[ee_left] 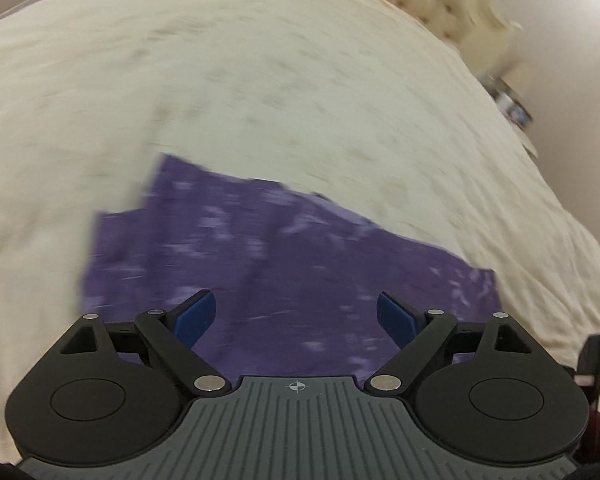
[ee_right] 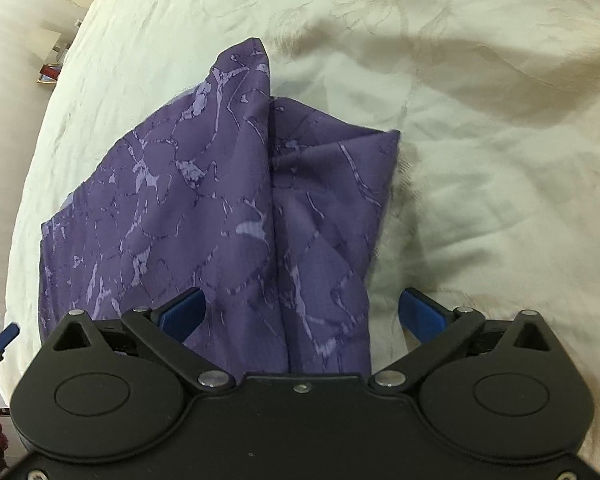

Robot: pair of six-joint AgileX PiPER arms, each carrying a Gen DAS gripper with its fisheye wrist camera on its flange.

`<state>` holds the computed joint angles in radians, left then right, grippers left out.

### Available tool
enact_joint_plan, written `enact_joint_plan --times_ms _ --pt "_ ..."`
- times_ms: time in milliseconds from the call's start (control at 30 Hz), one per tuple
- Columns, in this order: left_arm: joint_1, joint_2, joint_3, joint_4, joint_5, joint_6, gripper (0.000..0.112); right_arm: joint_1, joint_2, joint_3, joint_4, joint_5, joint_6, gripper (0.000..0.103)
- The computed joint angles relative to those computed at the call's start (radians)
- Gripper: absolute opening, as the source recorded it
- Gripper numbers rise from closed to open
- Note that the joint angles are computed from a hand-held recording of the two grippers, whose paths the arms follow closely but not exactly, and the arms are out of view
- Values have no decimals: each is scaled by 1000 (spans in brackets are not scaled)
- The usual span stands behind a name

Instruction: Fold large clothes

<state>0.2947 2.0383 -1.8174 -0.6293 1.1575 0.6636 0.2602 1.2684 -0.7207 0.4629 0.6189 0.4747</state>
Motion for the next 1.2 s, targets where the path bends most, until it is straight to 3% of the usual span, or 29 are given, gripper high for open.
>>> enact_joint_plan --times_ms 300,533,700,967,1200 --pt "-244 16 37 167 -141 -135 88 -79 55 13 322 -65 -345 103" --pt "-376 135 -67 363 -139 -326 88 -98 105 -3 405 -37 -480 103" --pt "-417 185 -95 424 -141 -374 102 -178 122 7 529 38 -632 103" --pt "-450 209 -86 492 -188 -455 103 -253 162 21 657 102 -804 103" --pt "-461 170 18 503 -321 -436 103 -269 151 39 684 109 -849 103"
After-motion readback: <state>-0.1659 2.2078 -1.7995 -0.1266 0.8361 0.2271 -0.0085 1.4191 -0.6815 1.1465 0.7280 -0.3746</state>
